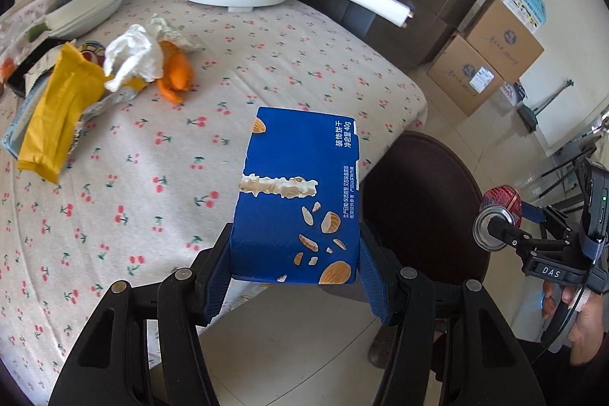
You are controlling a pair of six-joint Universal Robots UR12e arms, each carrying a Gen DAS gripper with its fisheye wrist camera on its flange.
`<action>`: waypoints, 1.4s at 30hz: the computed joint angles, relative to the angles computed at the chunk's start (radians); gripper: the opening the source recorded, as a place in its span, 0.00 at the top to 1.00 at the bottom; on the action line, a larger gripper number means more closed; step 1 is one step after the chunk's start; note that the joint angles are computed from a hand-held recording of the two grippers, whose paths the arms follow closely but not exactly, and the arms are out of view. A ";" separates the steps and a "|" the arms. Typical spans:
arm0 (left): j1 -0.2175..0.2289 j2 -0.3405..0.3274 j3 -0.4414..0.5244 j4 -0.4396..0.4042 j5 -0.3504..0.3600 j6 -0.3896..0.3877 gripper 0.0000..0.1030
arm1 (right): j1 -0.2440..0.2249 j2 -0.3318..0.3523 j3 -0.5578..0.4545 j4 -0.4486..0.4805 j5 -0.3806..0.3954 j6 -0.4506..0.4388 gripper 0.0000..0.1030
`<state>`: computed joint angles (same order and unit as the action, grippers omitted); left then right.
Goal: Collect trash
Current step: 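Release the biscuit box from the left tool while the right tool drops the red can into the bin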
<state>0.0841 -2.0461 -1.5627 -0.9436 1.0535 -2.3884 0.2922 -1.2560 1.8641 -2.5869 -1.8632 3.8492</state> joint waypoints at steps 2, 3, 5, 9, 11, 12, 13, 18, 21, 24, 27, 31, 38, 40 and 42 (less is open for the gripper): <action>-0.013 0.008 -0.016 -0.010 -0.001 0.038 0.39 | -0.004 -0.016 0.028 -0.007 0.000 0.012 0.17; -0.020 0.012 -0.024 -0.014 -0.002 0.056 0.39 | -0.006 -0.025 0.042 -0.010 -0.001 0.020 0.17; -0.032 0.018 -0.036 -0.030 -0.006 0.089 0.39 | -0.009 -0.039 0.064 -0.015 -0.002 0.033 0.17; -0.056 0.023 -0.055 -0.048 -0.008 0.150 0.39 | -0.018 -0.059 0.095 -0.028 -0.003 0.050 0.17; -0.066 0.021 -0.060 -0.056 -0.010 0.177 0.39 | -0.021 -0.064 0.104 -0.032 -0.002 0.056 0.17; -0.071 0.021 -0.063 -0.061 -0.009 0.191 0.39 | -0.023 -0.066 0.107 -0.033 -0.002 0.058 0.17; -0.075 0.021 -0.067 -0.062 -0.009 0.204 0.39 | -0.025 -0.066 0.109 -0.034 -0.002 0.062 0.17; -0.089 0.027 -0.086 -0.048 -0.012 0.258 0.17 | -0.032 -0.068 0.113 -0.031 0.000 0.073 0.17; -0.090 0.026 -0.085 -0.049 -0.002 0.275 0.09 | -0.032 -0.069 0.114 -0.034 0.003 0.075 0.17; -0.086 0.026 -0.083 -0.034 0.013 0.258 0.09 | -0.032 -0.065 0.109 -0.030 0.005 0.064 0.17; -0.076 0.027 -0.081 -0.006 0.021 0.226 0.08 | -0.031 -0.057 0.098 -0.021 0.014 0.054 0.17; -0.056 0.022 -0.071 0.035 0.028 0.176 0.04 | -0.027 -0.041 0.075 -0.006 0.027 0.042 0.17; -0.012 0.006 -0.035 0.058 0.036 0.101 0.00 | -0.022 0.000 0.022 0.026 0.040 0.021 0.16; 0.001 0.003 -0.025 0.060 0.037 0.085 0.00 | -0.023 0.013 0.004 0.050 0.054 0.022 0.16; 0.014 -0.001 -0.016 0.062 0.039 0.075 0.00 | -0.028 0.025 -0.007 0.063 0.080 0.027 0.16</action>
<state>0.0983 -2.0472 -1.5782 -0.8819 1.0925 -2.3133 0.2642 -1.2314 1.8568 -2.5243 -1.7837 3.8766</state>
